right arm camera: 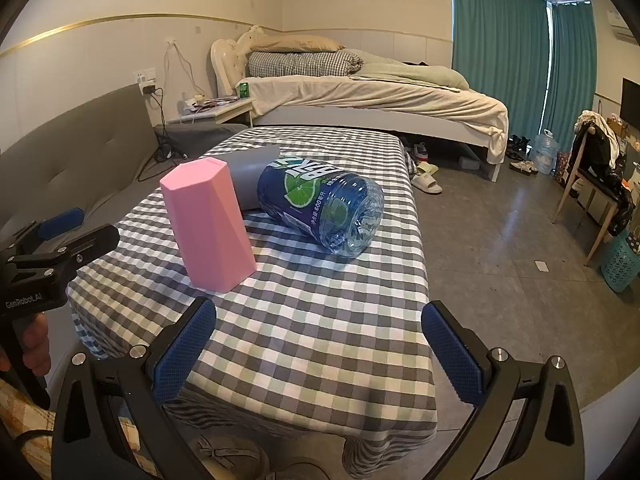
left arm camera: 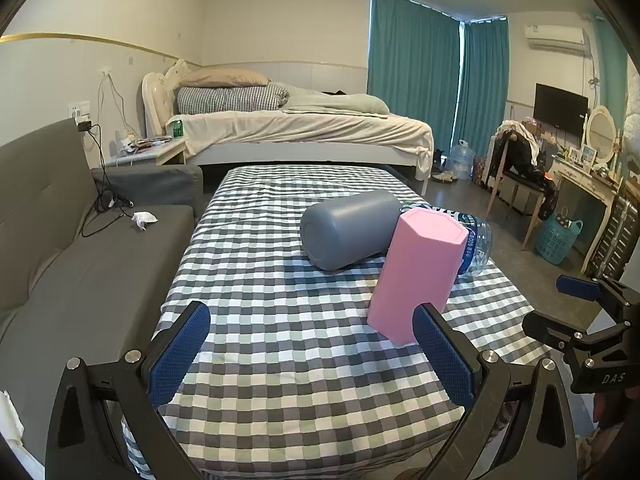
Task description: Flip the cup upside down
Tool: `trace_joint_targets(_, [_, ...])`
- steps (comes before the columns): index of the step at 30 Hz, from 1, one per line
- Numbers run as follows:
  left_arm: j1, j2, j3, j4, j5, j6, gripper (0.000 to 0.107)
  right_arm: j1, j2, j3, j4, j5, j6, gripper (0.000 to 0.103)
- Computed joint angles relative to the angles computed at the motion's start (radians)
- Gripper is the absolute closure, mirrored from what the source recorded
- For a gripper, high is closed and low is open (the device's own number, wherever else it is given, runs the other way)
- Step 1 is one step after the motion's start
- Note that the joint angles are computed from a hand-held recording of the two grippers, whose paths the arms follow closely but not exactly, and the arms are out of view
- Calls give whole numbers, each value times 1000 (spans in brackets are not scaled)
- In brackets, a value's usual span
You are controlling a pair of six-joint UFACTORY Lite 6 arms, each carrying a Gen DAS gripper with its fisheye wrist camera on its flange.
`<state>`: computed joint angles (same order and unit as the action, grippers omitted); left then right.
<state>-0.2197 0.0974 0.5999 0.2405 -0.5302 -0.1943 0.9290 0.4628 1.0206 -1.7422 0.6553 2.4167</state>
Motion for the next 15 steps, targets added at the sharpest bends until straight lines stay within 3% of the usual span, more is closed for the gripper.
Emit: trace_joint_targets(15, [-2,3,-3,-6,-9,9,4,0,4,8,11,-2,-15,0])
